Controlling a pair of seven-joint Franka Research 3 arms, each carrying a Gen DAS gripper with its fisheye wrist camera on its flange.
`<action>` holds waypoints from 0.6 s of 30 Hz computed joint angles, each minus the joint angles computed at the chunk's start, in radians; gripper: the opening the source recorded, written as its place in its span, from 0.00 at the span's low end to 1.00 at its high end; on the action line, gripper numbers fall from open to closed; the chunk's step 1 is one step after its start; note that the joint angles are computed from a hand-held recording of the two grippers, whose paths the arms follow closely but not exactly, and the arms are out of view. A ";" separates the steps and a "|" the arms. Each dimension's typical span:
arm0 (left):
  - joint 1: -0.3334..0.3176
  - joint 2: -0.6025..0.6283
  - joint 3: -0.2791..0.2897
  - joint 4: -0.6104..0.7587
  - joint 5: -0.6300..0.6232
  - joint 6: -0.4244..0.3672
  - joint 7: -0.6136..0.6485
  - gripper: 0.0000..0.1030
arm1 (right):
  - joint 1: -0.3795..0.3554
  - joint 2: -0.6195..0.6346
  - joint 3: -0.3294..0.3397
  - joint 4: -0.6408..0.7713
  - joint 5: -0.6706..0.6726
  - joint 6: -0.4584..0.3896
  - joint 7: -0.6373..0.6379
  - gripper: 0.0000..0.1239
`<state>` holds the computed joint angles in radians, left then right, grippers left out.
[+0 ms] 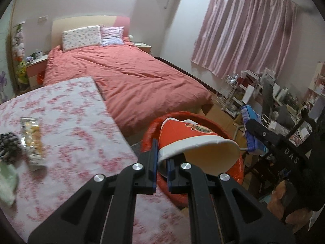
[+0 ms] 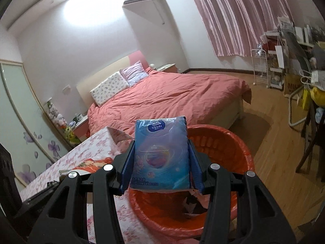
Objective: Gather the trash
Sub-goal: 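Carry the paper cup and tissue pack over the basket and release both, then move both tools back over the bed toward the remaining items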
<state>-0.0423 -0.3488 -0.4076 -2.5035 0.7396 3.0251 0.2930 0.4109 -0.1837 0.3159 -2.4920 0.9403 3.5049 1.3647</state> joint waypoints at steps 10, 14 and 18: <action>-0.052 0.151 0.045 0.088 0.075 -0.075 -0.050 0.48 | -0.003 0.025 -0.093 -0.039 -0.232 -0.040 0.235 0.55; -0.060 0.109 0.078 0.049 0.089 -0.099 -0.075 0.54 | -0.068 0.021 -0.011 -0.029 -0.153 -0.068 0.179 0.56; -0.063 0.040 0.095 -0.004 0.071 -0.119 -0.056 0.56 | -0.179 0.003 0.119 -0.015 -0.066 -0.103 0.105 0.56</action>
<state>-0.1057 -0.3092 -0.3129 -2.5070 0.8109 2.9059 0.2366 0.2315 -0.1812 0.4350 -2.5067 0.8739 3.4020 1.4693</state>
